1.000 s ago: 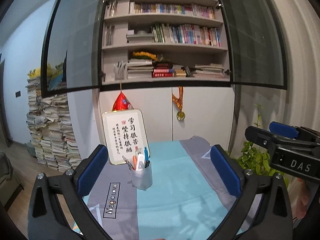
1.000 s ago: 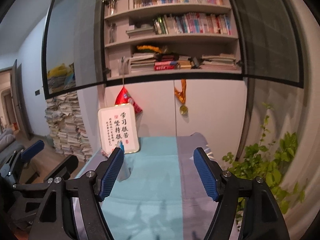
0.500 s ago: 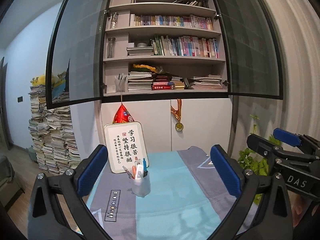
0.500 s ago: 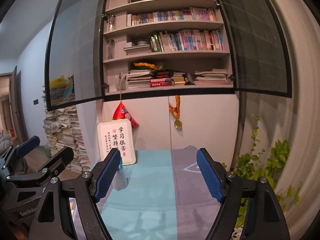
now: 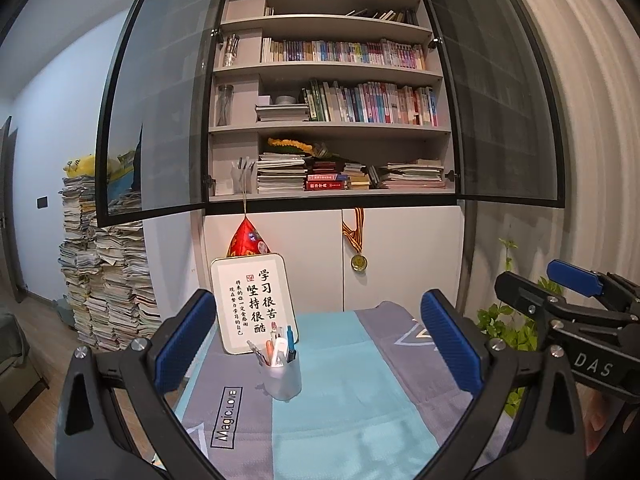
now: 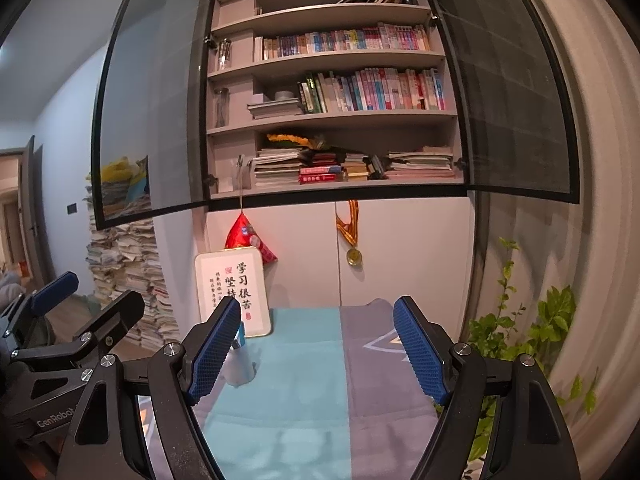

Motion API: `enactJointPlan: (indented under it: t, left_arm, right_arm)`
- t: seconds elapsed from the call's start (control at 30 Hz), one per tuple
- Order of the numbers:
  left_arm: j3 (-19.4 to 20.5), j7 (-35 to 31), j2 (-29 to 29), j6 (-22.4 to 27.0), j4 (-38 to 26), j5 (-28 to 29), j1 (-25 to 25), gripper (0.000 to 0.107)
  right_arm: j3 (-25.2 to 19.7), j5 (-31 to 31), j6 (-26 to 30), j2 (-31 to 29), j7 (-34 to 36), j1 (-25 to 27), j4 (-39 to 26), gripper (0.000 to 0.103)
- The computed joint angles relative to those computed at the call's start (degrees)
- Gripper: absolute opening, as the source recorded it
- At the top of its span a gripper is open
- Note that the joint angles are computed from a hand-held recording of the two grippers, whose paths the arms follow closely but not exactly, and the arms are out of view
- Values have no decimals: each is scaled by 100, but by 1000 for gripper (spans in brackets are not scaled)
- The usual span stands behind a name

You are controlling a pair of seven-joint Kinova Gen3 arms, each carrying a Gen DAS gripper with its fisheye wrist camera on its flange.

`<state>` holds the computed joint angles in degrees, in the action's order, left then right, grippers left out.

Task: Organize stationery

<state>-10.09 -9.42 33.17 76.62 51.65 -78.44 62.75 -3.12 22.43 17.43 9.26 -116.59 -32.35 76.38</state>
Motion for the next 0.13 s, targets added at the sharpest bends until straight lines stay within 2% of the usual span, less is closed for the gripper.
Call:
enactJointPlan:
  t: [0.13]
  left_arm:
    - [7, 0, -10, -4, 13, 8, -1, 102]
  right_arm:
    - [6, 15, 41, 17, -15, -18, -31, 80]
